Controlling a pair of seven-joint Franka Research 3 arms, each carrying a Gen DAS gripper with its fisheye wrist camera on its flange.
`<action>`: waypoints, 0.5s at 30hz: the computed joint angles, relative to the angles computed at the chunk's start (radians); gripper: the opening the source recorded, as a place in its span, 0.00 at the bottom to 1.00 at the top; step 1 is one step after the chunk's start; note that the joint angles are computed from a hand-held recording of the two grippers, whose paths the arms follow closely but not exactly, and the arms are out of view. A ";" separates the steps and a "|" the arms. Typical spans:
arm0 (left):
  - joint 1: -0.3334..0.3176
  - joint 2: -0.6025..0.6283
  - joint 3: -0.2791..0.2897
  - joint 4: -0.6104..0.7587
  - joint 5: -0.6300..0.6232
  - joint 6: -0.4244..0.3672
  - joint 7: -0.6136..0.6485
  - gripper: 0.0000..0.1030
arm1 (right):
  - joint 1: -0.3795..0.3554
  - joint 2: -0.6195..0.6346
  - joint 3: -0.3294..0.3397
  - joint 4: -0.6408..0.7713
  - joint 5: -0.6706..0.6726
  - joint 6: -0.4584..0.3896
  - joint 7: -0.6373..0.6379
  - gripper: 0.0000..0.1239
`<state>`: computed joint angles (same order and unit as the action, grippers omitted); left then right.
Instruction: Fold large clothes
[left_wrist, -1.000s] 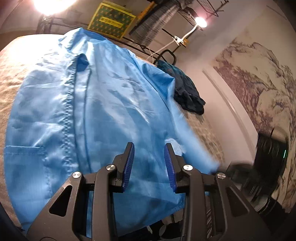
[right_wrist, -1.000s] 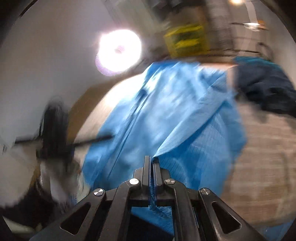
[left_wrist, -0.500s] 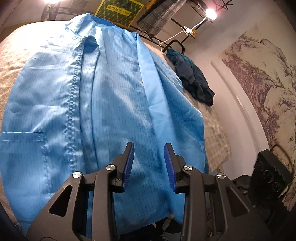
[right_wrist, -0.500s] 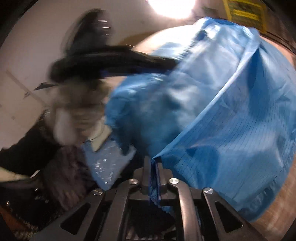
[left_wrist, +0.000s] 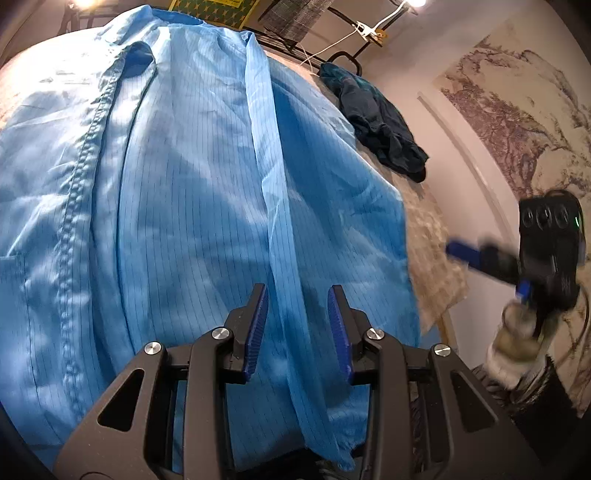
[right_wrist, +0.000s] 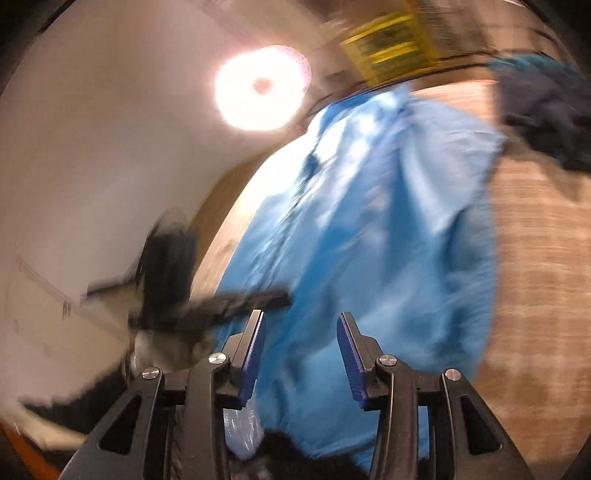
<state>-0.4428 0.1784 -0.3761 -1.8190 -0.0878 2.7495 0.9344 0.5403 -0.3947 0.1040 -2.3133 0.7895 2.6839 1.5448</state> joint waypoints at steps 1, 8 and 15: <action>-0.029 0.005 0.033 0.015 0.097 -0.024 -0.073 0.32 | -0.032 0.004 0.001 -0.003 -0.019 0.018 0.042 0.35; -0.072 0.020 0.103 0.082 0.428 -0.279 -0.431 0.32 | -0.128 0.161 -0.017 0.113 -0.113 0.028 0.171 0.36; -0.036 -0.025 0.060 0.010 0.402 -0.142 -0.399 0.32 | -0.198 0.299 -0.007 0.233 -0.302 -0.006 0.285 0.47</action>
<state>-0.4788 0.1536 -0.3158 -1.8094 0.3140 2.6079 0.5351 0.3426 -0.0957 0.0973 -2.0807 0.4877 2.6783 1.8302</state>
